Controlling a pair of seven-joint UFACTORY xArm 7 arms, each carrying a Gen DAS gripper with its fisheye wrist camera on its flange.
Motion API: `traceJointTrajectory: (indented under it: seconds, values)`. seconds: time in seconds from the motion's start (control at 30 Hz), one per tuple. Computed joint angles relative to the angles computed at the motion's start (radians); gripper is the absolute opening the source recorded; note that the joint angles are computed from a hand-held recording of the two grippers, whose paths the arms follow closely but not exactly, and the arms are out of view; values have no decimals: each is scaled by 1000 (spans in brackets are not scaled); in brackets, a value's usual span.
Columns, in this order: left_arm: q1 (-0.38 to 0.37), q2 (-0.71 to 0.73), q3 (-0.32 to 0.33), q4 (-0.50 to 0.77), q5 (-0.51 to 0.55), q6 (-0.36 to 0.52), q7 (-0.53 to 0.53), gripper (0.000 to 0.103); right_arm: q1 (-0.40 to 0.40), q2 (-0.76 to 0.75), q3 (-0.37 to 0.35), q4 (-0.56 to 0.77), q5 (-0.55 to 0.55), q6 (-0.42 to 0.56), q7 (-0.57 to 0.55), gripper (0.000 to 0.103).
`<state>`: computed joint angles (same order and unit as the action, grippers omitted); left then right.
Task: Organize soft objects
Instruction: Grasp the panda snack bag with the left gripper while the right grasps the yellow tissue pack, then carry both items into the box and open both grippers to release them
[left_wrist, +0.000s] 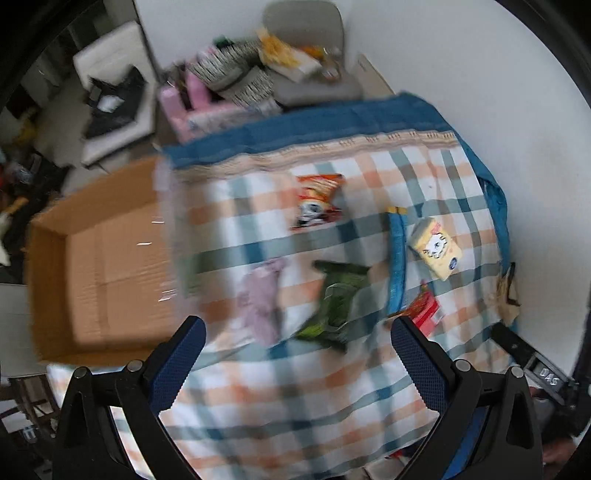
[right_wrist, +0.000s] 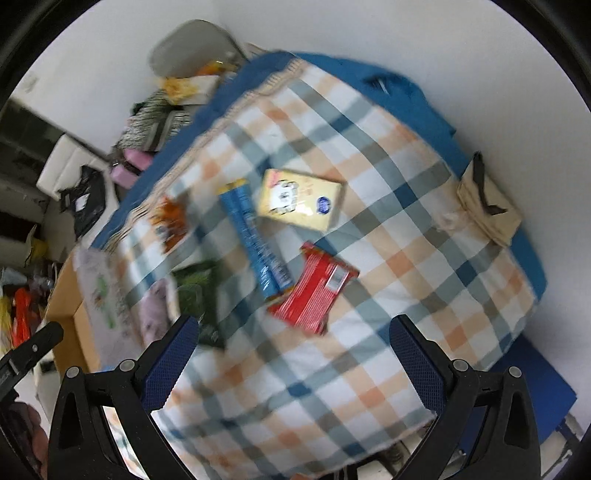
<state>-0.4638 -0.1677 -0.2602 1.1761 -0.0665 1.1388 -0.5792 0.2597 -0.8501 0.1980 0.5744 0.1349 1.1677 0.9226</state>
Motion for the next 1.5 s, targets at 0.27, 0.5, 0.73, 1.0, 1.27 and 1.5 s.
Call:
traceJointTrajectory:
  seconds: [0.27,0.5,0.73,1.0,1.27,1.5]
  values:
    - [-1,340,36,203,12,-37,11,103,-77,287,-118,-68,43,-311,-90,103]
    - [-6,468,61,279,2,-4,41,103,-93,571,-141,0,103,-461,-149,103]
    - [-9,528,68,295,-8,-8,55,103,-90,763,-135,75,181,-518,-173,101]
    - [18,636,69,380,-58,-72,97,102,-89,787,-125,75,229,-529,-215,97]
    - [21,754,67,481,-92,-36,161,57,-68,775,-109,87,220,-501,-208,96]
    - [4,723,82,454,-55,-58,168,51,-51,759,-100,109,221,-483,-210,96]
